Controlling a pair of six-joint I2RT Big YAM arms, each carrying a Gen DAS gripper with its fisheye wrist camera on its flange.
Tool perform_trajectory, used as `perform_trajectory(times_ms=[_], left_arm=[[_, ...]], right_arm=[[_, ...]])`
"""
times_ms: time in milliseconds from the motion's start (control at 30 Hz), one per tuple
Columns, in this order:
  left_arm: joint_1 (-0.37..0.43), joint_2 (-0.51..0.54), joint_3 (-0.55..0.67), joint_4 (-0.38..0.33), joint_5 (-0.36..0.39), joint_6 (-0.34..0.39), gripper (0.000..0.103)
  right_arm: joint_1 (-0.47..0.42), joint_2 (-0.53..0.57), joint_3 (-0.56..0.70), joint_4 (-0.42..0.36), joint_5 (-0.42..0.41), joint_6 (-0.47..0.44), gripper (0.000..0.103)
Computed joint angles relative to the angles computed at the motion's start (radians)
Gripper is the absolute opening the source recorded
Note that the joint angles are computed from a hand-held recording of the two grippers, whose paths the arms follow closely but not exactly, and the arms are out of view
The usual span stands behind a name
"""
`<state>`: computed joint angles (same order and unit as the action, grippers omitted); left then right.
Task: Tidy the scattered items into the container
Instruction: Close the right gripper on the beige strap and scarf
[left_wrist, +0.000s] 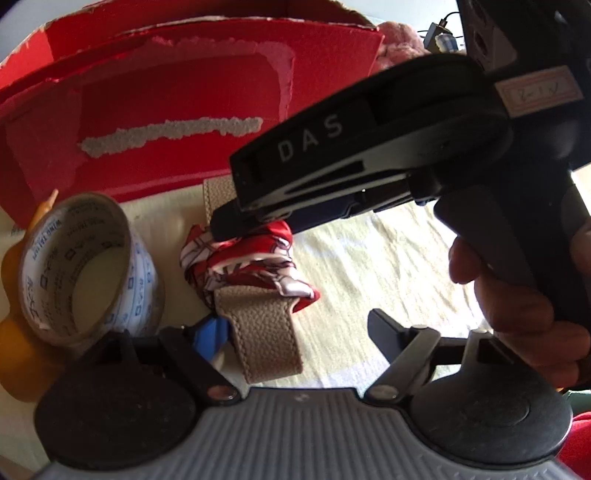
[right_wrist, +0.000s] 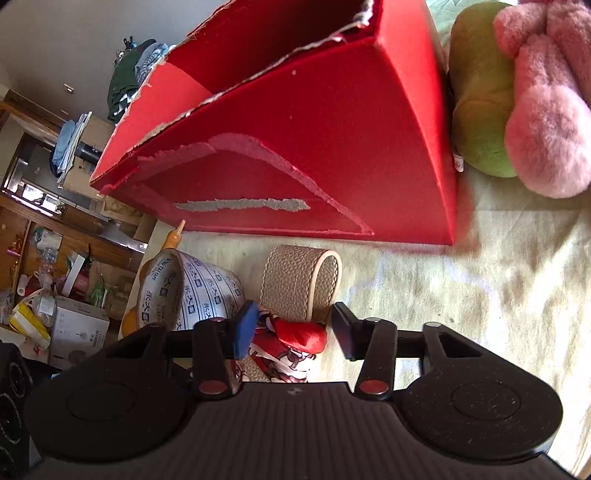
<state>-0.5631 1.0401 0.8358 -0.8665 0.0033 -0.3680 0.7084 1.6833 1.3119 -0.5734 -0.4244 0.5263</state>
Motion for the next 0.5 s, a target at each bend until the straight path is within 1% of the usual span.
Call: perform_trajectory(times_ms=[67, 133, 200, 267, 300, 333, 400, 500], left_arm=[[-0.008, 0.003, 0.001, 0.004, -0.016, 0.009, 0.075], [-0.019, 0.011, 0.008, -0.004, -0.035, 0.024, 0.072], [-0.024, 0.014, 0.011, -0.004, -0.034, 0.034, 0.067], [-0.030, 0.020, 0.018, -0.002, -0.016, 0.053, 0.050], [-0.035, 0.026, 0.022, 0.001, -0.004, 0.066, 0.047], [-0.042, 0.033, 0.027, 0.004, 0.005, 0.078, 0.046], [-0.064, 0.048, 0.034, 0.012, -0.002, 0.098, 0.046], [-0.080, 0.065, 0.044, 0.020, 0.008, 0.131, 0.047]], right_arm=[[-0.002, -0.009, -0.012, 0.007, 0.003, 0.002, 0.042], [-0.010, -0.013, -0.021, 0.012, -0.012, 0.022, 0.038], [-0.020, -0.024, -0.035, 0.019, -0.020, 0.046, 0.036], [-0.028, -0.046, -0.055, 0.017, -0.007, 0.047, 0.035], [-0.020, -0.049, -0.053, 0.013, 0.013, 0.052, 0.035], [-0.022, -0.057, -0.061, 0.010, 0.026, 0.052, 0.035], [-0.029, -0.078, -0.085, 0.014, 0.043, 0.066, 0.035], [-0.044, -0.100, -0.118, 0.028, 0.038, 0.112, 0.034]])
